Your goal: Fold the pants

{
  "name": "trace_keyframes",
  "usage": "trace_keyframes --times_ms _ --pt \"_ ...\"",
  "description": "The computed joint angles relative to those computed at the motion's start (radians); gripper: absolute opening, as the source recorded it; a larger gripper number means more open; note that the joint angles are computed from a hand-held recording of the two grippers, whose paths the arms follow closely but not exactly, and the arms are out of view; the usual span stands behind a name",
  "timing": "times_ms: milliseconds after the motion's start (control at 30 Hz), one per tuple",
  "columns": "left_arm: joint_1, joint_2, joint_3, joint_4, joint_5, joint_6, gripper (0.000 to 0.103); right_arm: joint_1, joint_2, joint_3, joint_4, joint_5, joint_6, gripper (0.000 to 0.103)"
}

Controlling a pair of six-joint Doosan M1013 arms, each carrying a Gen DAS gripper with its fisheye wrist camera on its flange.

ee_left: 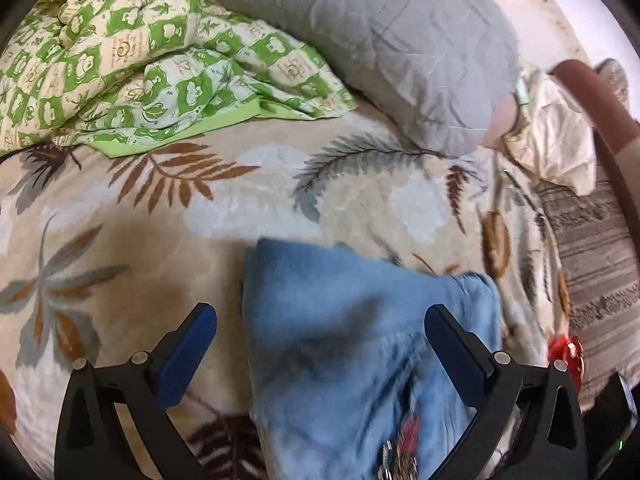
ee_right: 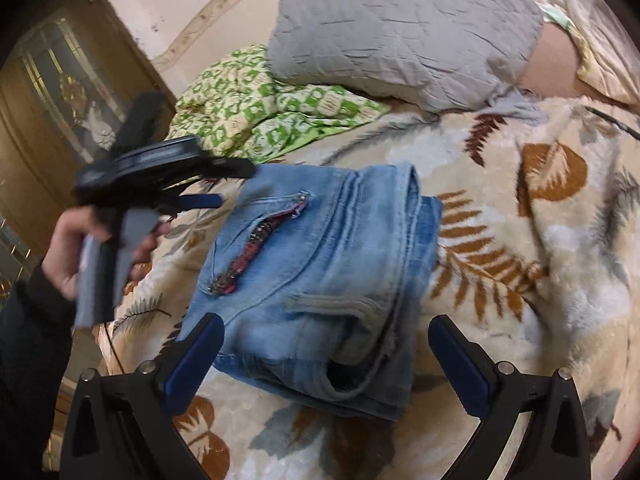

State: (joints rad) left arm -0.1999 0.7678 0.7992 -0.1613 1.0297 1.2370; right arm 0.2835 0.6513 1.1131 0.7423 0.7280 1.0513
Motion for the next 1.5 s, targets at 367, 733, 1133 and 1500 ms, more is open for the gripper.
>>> trace_keyframes --times_ms 367,733,1133,1500 --pt "-0.001 0.092 -0.13 0.001 0.127 0.053 0.073 0.014 0.042 -0.039 -0.02 0.02 -0.004 0.036" --pt "0.018 0.071 -0.075 -0.036 0.092 0.076 0.048 0.005 0.033 -0.012 -0.03 -0.023 0.002 0.029" --pt "0.007 0.04 -0.001 0.077 0.006 -0.027 0.095 -0.004 0.034 0.003 0.045 -0.037 -0.037 0.047" --pt "-0.002 0.0 0.069 0.081 -0.062 -0.062 0.103 0.011 0.032 0.001 0.054 -0.042 -0.091 0.091"
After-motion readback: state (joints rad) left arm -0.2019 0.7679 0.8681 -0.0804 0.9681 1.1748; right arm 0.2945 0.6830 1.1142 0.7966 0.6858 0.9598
